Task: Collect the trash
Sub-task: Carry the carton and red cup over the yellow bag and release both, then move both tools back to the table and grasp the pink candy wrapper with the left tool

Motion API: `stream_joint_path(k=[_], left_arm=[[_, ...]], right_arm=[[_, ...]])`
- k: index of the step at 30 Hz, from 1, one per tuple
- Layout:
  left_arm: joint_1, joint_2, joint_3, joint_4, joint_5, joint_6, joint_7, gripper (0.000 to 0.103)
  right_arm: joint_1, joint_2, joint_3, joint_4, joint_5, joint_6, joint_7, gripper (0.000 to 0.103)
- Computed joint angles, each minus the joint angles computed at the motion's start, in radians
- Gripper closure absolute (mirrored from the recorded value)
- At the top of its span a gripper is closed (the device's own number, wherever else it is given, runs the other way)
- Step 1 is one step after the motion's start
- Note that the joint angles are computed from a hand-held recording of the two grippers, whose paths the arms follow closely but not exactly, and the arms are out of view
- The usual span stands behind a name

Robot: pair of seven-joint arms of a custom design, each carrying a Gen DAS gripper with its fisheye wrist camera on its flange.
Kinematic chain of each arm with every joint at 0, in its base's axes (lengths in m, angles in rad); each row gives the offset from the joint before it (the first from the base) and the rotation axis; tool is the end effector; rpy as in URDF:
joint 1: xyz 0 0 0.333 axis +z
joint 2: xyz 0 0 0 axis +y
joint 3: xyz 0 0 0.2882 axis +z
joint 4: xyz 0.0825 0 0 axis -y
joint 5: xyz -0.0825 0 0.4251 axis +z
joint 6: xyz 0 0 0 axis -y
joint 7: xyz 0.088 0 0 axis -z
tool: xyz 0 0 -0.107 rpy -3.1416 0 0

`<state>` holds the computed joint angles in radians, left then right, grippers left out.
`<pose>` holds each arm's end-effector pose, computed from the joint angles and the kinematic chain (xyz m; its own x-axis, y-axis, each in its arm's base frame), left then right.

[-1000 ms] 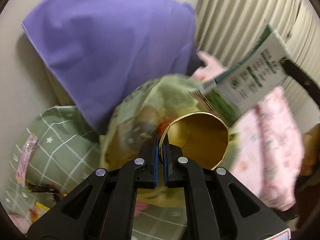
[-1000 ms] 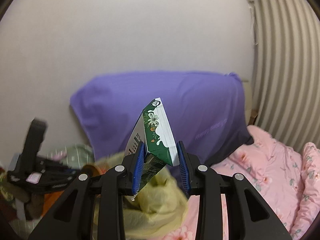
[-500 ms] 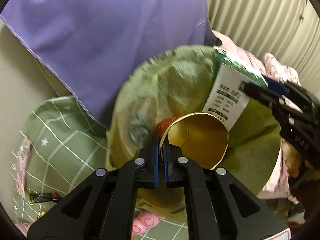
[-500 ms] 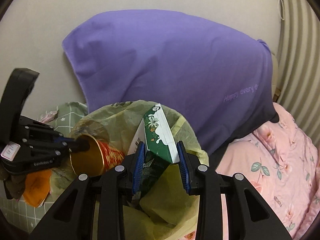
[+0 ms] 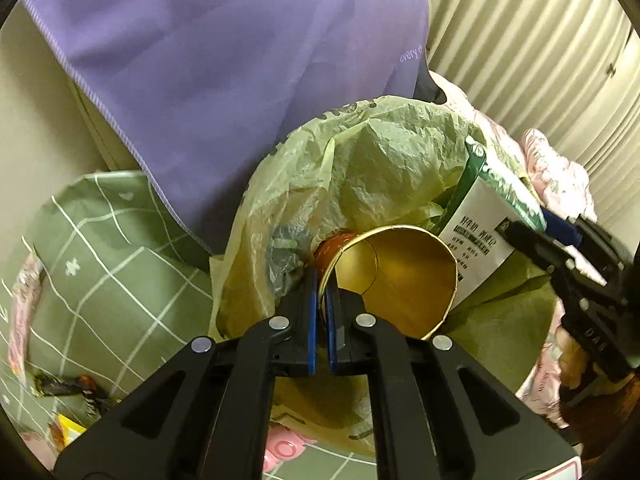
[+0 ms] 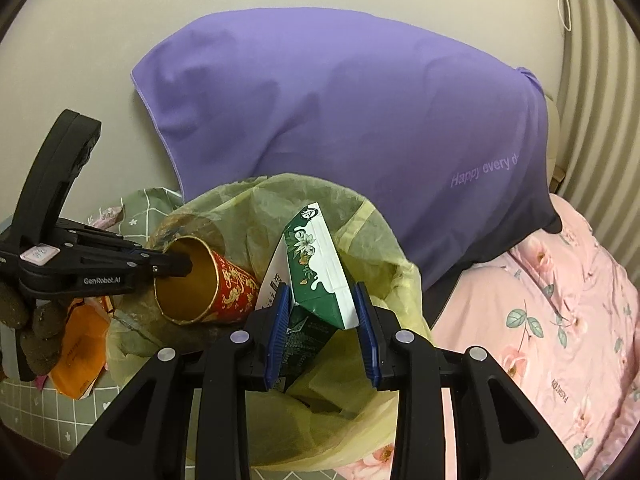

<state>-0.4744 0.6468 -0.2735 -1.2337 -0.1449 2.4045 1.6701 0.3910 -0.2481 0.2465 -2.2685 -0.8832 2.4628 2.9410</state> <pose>0.6222 -0.4994 0.4271 -0.6528 -0.7157 0.2480 -0.7157 0.4756 -0.5114 0.4425 0.3334 0.4584 -0.1417 -0.9897 0.0181 -0.6659 0.0818 -0.7416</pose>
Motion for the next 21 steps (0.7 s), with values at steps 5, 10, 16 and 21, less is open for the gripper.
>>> stream_joint_path(k=[5, 10, 16, 21], left_arm=[[0.068, -0.076, -0.054, -0.105, -0.119, 0.037, 0.055, 0.086], [0.114, -0.224, -0.077, -0.295, -0.229, 0.175, 0.123, 0.065], [0.093, -0.386, -0.035, -0.504, -0.201, 0.384, 0.083, 0.059], [0.074, -0.548, 0.038, -0.750, -0.038, 0.562, -0.105, 0.059]], right_arm=[[-0.001, -0.021, 0.008, -0.022, -0.008, 0.001, 0.061, 0.071], [-0.008, -0.057, 0.023, -0.040, -0.031, -0.006, 0.109, 0.065], [-0.007, -0.080, 0.045, -0.032, -0.061, -0.024, 0.149, 0.060], [0.004, -0.047, 0.053, 0.003, -0.083, 0.021, 0.160, 0.060]])
